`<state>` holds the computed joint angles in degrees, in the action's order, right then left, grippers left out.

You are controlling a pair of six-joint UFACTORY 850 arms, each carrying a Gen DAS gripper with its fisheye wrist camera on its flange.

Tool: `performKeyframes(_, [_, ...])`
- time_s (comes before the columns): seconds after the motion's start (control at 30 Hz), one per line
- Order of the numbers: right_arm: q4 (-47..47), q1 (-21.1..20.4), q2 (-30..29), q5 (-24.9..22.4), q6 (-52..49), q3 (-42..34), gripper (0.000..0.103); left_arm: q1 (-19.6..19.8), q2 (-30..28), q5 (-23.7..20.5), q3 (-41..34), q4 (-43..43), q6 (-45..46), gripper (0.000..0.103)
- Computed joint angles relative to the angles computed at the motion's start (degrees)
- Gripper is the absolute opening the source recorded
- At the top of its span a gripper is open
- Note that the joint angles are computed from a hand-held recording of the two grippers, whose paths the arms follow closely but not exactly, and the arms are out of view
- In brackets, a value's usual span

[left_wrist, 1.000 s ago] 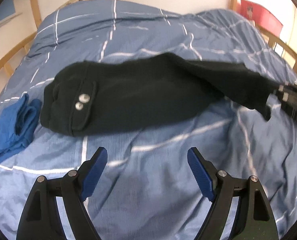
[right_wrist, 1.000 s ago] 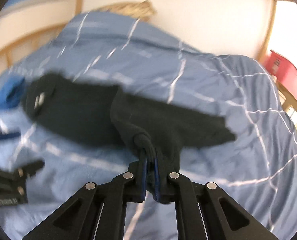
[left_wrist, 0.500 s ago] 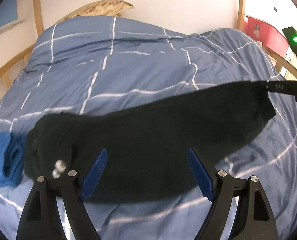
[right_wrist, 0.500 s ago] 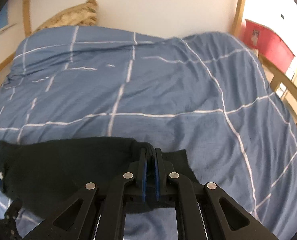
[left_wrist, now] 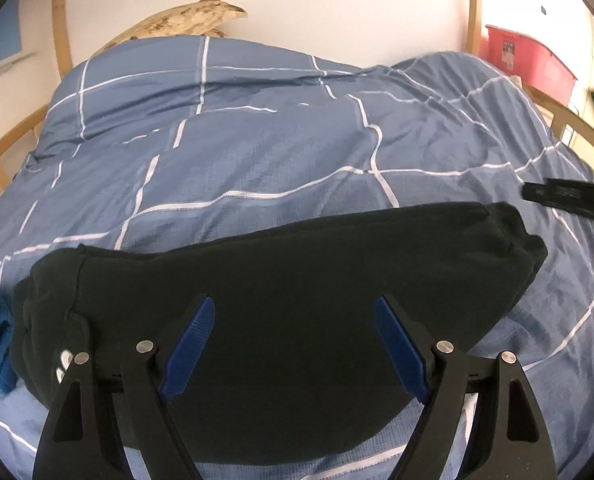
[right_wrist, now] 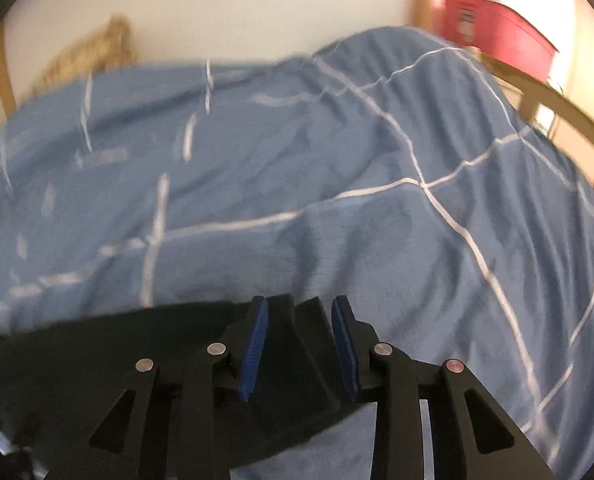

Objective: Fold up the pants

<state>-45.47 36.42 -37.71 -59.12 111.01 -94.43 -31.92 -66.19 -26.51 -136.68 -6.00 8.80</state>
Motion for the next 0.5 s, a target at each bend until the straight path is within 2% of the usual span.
performKeyframes(0.07, [-5.1,2.5,2.0,-0.7,10.0,3.1,0.033,0.0,1.8,2.5,3.2,1.0,-4.1,0.083])
performKeyframes(0.17, [-14.2,5.9,4.2,0.2,24.7,7.9,0.034,0.1,2.5,4.0,4.1,-3.0,-2.8,0.086])
performKeyframes(0.23, [-15.9,6.6,3.9,1.3,29.5,9.1,0.034,-0.3,1.9,3.3,2.4,-4.9,-0.7,0.086])
performKeyframes(0.3, [-16.9,6.5,3.7,3.2,31.8,10.1,0.034,-1.1,1.1,3.5,0.5,-2.8,-1.2,0.086])
performKeyframes(0.4, [-20.1,7.0,3.2,3.4,37.2,11.7,0.034,-2.2,2.6,9.1,3.7,0.9,-1.9,0.089])
performKeyframes(0.5, [-21.9,7.0,3.1,5.4,41.1,13.3,0.034,-2.4,5.0,15.7,9.8,-2.6,1.2,0.090])
